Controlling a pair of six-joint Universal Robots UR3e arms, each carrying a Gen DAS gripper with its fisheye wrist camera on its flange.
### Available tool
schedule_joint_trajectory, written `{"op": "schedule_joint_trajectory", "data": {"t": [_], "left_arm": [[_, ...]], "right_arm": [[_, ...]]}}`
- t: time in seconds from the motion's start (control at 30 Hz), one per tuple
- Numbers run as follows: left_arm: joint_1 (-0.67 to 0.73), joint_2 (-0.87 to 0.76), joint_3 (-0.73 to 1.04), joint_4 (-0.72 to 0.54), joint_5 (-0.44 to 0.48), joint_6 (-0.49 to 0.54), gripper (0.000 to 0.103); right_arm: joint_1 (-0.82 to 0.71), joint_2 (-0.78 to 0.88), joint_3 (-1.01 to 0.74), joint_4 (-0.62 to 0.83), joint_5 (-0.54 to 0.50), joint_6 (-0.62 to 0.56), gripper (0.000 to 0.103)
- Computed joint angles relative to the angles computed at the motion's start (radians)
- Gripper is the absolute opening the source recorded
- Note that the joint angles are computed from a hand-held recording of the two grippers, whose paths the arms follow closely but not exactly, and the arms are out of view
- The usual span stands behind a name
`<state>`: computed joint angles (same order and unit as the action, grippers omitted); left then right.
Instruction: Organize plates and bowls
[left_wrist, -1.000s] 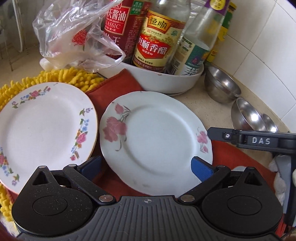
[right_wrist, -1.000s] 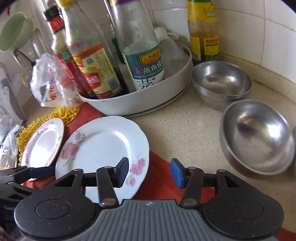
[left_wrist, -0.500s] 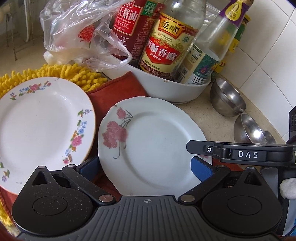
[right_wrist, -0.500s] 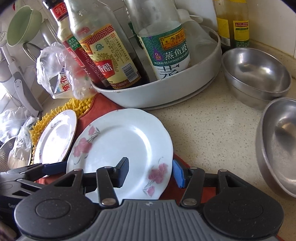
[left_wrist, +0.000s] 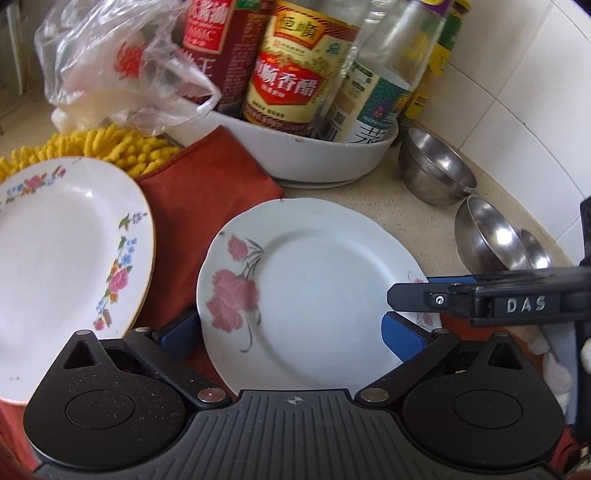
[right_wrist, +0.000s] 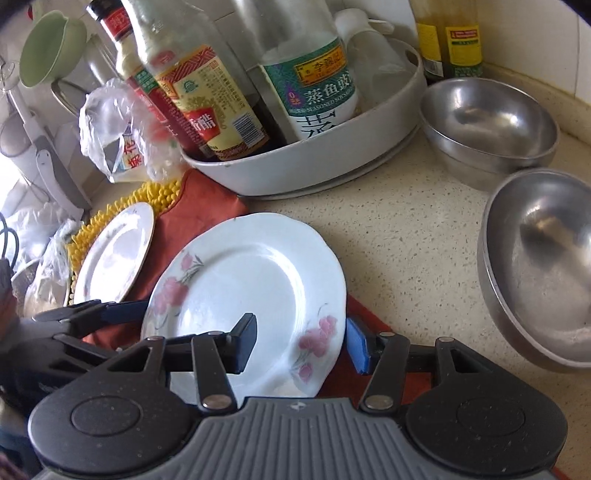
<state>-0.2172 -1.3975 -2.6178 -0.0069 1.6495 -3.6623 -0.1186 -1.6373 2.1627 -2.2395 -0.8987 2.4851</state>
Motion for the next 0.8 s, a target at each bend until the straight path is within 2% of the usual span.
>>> {"op": "schedule_joint_trajectory", "data": {"t": [0.07, 0.17, 0.27, 0.4, 0.5, 0.8], "left_arm": [[-0.057, -0.063, 0.013, 0.051, 0.067, 0.007, 0.103], [-0.106, -0.123, 0.029, 0.092, 0.128, 0.002, 0.103], [-0.121, -0.134, 0.101, -0.014, 0.152, -0.005, 0.103], [-0.104, -0.119, 0.141, -0.094, 0.142, -0.042, 0.103], [-0.084, -0.08, 0.123, -0.102, 0.121, -0.05, 0.102], [-0.123, -0.003, 0.161, -0.181, 0.188, -0.075, 0.102]], "right_arm": [[-0.011, 0.007, 0.002, 0.006, 0.016, 0.009, 0.051], [0.02, -0.017, 0.035, -0.063, -0.021, 0.02, 0.051], [0.044, -0.033, 0.06, -0.126, -0.053, 0.044, 0.051], [0.03, -0.05, 0.07, -0.117, -0.046, 0.052, 0.05], [0.01, -0.076, 0.075, -0.092, -0.02, 0.03, 0.05], [-0.006, -0.13, 0.058, -0.051, 0.019, 0.034, 0.05]]}}
